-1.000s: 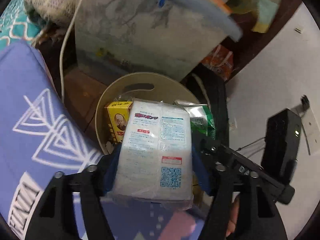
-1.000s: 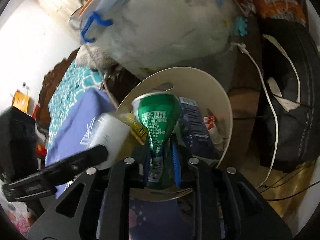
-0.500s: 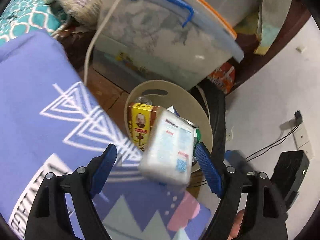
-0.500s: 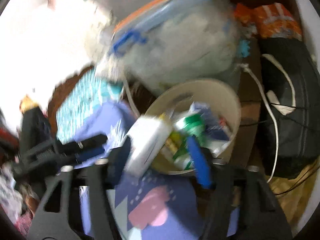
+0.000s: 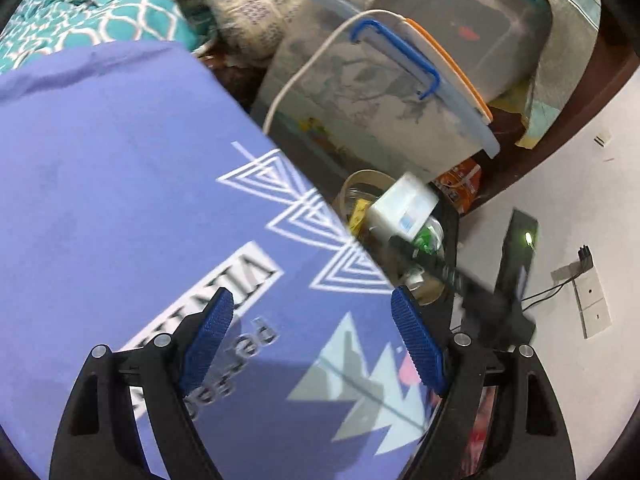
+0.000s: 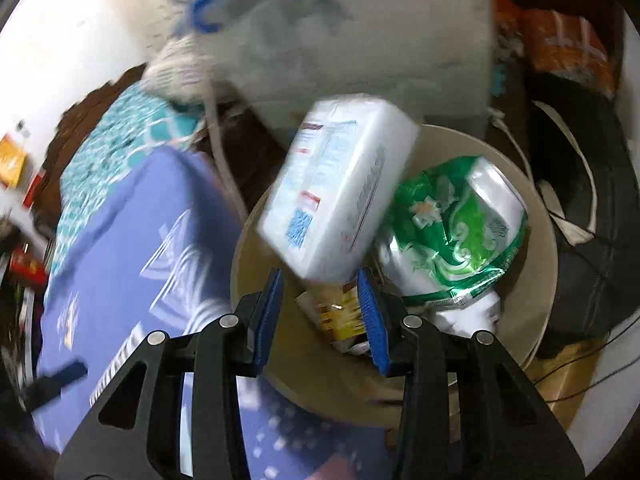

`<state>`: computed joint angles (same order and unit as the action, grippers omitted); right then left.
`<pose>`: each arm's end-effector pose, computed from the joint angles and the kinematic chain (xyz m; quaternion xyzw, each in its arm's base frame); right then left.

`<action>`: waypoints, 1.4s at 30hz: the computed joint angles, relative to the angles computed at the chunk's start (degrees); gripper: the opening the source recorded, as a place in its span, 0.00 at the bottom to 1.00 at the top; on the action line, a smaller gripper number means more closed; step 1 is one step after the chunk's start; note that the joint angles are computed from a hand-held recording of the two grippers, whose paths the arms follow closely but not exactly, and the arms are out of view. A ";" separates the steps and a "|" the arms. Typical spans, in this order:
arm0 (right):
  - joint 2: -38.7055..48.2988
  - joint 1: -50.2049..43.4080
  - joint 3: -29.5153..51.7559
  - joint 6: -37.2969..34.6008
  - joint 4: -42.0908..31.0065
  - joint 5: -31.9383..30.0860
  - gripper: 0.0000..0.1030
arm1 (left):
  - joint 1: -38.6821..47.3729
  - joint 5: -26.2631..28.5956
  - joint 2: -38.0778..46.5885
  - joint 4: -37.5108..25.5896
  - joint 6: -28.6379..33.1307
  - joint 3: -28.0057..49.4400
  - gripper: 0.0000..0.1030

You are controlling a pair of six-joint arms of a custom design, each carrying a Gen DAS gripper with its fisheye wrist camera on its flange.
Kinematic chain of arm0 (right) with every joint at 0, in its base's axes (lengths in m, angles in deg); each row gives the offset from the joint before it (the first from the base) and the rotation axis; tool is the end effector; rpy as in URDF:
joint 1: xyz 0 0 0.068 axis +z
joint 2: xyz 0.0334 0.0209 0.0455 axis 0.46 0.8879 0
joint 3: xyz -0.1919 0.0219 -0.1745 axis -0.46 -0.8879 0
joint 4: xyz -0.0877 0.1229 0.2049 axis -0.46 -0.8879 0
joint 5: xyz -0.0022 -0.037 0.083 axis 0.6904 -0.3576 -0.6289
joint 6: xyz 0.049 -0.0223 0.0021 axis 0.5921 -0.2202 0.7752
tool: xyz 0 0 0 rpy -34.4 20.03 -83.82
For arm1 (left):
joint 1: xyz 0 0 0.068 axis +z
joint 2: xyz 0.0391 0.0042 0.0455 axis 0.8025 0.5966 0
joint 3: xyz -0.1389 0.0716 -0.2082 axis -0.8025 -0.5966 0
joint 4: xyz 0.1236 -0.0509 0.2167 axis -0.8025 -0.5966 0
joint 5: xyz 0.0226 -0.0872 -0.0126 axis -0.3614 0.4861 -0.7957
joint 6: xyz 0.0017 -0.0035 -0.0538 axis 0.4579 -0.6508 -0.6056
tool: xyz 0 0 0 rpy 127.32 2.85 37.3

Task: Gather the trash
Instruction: 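Carry the tissue pack and green can to the beige bin and open both tools, then move both tools back over the cleared table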

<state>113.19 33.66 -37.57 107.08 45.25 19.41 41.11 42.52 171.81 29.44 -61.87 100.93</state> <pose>0.2108 0.0139 0.1468 0.4283 0.8424 0.0481 0.3234 0.3769 -0.1070 0.2044 0.3332 0.8622 -0.3575 0.1332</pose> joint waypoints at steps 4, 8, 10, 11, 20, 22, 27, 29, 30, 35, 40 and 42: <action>-4.67 1.68 0.58 2.23 -4.09 2.23 0.42 | 2.35 0.31 1.40 -1.38 2.23 0.92 0.75; -11.77 16.48 1.65 14.27 -13.71 11.37 0.42 | 3.67 0.84 2.22 -2.34 3.74 1.11 0.75; -14.45 22.74 1.83 20.28 -18.29 15.54 0.42 | 4.21 1.09 1.89 -2.79 4.92 0.65 0.75; -16.49 24.93 1.26 22.68 -20.28 16.98 0.42 | 4.40 1.10 1.60 -2.89 5.42 0.34 0.75; -14.42 48.85 5.14 49.35 -31.48 31.70 0.45 | 10.48 1.15 -9.44 0.02 13.13 -9.73 0.76; -8.64 53.95 8.39 55.81 -33.14 34.28 0.48 | 12.70 0.96 -12.86 1.76 14.89 -12.77 0.81; 5.97 62.70 18.04 69.22 -37.57 38.22 0.55 | 19.40 1.63 -19.93 3.54 21.33 -18.76 0.86; 11.81 65.22 23.14 73.98 -40.98 38.98 0.57 | 22.40 1.64 -21.55 3.65 24.07 -20.24 0.88; 14.53 66.20 25.95 75.66 -42.84 39.08 0.57 | 24.01 1.73 -22.00 3.36 25.55 -20.68 0.89; 23.98 68.67 37.78 76.80 -49.60 38.80 0.59 | 30.58 2.29 -22.73 2.98 29.57 -21.44 0.92; 29.55 69.66 46.80 75.45 -54.24 39.35 0.60 | 35.02 2.42 -24.10 4.54 31.72 -22.79 0.92; 31.27 69.57 49.23 73.49 -54.16 39.41 0.60 | 35.85 2.30 -25.03 5.68 31.80 -23.73 0.92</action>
